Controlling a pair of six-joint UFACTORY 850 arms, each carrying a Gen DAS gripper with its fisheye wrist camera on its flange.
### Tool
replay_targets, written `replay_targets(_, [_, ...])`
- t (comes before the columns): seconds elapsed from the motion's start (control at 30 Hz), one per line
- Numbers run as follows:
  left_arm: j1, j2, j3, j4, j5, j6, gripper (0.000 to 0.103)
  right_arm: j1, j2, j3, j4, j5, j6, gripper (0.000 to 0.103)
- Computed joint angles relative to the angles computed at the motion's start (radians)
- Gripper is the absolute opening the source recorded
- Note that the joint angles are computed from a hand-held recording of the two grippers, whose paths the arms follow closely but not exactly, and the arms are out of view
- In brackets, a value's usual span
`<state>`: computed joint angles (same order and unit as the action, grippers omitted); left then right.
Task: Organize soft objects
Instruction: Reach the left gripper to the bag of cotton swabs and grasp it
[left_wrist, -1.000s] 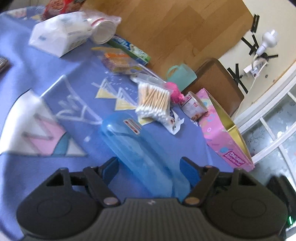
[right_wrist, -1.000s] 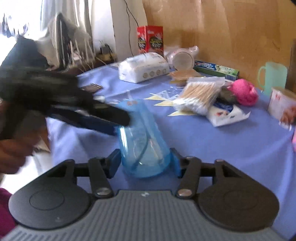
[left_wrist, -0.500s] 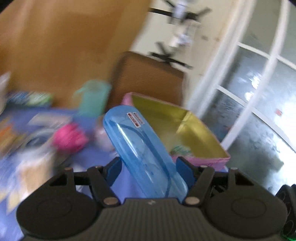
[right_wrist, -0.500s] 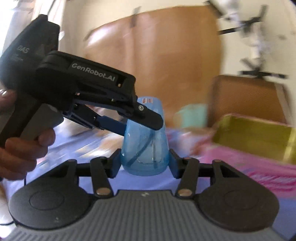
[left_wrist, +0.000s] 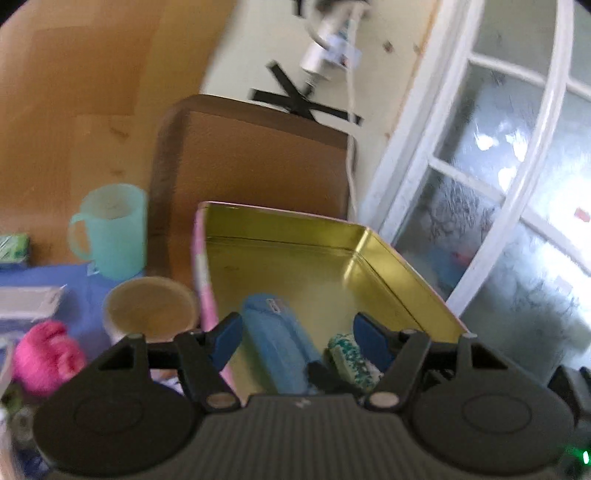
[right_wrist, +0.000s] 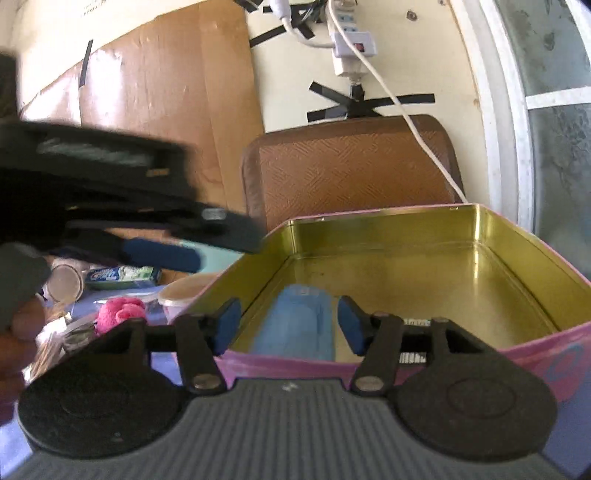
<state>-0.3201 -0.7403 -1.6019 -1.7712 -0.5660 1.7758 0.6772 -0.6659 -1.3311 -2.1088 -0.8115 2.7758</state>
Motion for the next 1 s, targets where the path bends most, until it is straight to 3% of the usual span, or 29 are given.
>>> replay_targets(0.13, [0.069,0.081,0.141,-0.116,-0.057,0.086,0.074,0.015,0.012,0.015,-0.012,-0.122,-0.006,0.066])
replay_targets(0.2, [0.1,0.12,0.211,-0.171,-0.058,0.138,0.074,0.024,0.001,-0.008,0.017,-0.209,-0.084,0.075])
replay_targets(0.27, [0.129,0.153,0.278,-0.211,-0.059,0.172,0.074,0.024,-0.029,-0.061,0.052,-0.285,-0.193,0.095])
replay_targets(0.33, [0.157,0.177,0.33,-0.223,-0.055,0.171,0.074,0.017,-0.069,-0.119,0.049,-0.328,-0.298,0.095])
replay_targets(0.53, [0.227,0.212,0.434,-0.272,-0.055,0.169,0.074,-0.009,-0.21,-0.323,0.145,-0.295,-0.637,0.094])
replay_targets(0.6, [0.246,0.217,0.454,-0.287,-0.054,0.165,0.074,-0.014,-0.221,-0.345,0.18,-0.24,-0.701,0.091])
replay_targets(0.67, [0.265,0.219,0.469,-0.3,-0.061,0.16,0.074,-0.004,-0.229,-0.358,0.203,-0.264,-0.763,0.091])
replay_targets(0.8, [0.295,0.227,0.504,-0.362,-0.096,0.214,0.075,0.02,-0.16,-0.266,0.211,-0.229,-0.697,0.091])
replay_targets(1.0, [0.316,0.227,0.525,-0.487,-0.075,0.341,0.076,0.078,-0.134,-0.244,0.13,-0.36,-0.659,0.092])
